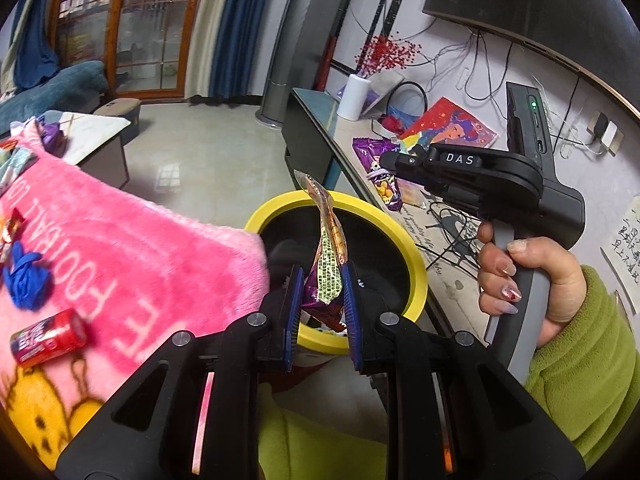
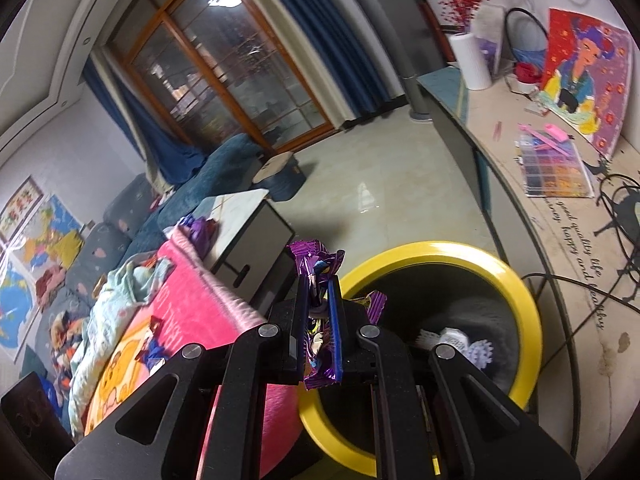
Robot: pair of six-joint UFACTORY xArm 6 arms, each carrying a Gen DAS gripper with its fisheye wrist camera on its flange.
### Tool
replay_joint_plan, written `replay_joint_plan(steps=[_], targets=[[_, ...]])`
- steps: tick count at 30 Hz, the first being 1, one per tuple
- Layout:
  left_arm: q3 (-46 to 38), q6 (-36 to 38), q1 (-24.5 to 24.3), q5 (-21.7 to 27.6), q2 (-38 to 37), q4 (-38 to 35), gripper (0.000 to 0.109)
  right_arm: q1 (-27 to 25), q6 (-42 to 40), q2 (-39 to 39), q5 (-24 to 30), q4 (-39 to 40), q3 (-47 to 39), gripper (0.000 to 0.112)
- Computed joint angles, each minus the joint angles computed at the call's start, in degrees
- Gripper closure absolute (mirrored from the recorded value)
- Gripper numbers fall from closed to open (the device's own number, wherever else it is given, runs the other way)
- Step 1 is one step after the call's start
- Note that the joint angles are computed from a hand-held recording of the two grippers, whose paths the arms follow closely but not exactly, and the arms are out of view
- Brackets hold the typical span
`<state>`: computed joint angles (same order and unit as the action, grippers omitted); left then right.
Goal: Collect trash
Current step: 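Carry the striped wrapper and purple wrappers over the yellow bin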
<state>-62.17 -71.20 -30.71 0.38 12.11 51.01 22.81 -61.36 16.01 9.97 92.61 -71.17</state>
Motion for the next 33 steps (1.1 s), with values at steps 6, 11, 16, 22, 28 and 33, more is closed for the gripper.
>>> replay_joint_plan(steps=[6, 11, 16, 22, 28, 33], targets=[[-3.52, 5.39, -1.15, 0.91, 3.37, -4.21, 0.095, -2.01, 3.01, 0.90, 0.36, -1.55, 0.50, 0.103], [-5.74, 8.81, -1.91, 1.59, 5.59, -6.72, 0.095, -3.31, 5.18, 1.76, 0.47, -2.64, 0.51, 0.103], [-7.69, 13.04, -2.52, 2.18, 7.69, -10.84, 0.095, -4.45, 6.42, 2.69, 0.71, -3.18, 0.32, 0.103], [-8.82, 17.69, -3.00, 1.77, 9.79, -15.66, 0.095, -5.22, 8.05, 3.89, 0.67, -4.23, 0.08, 0.103], [-10.17, 24.59, -3.80, 1.71, 12.15, -23.28, 0.095, -5.54, 11.11, 5.43, 1.26, -7.99, -0.49, 0.103], [-11.93, 33.18, -4.74, 2.39, 14.29, -33.18, 0.094, -5.66, 13.36, 6.31, 2.18, -10.25, -0.77, 0.100]])
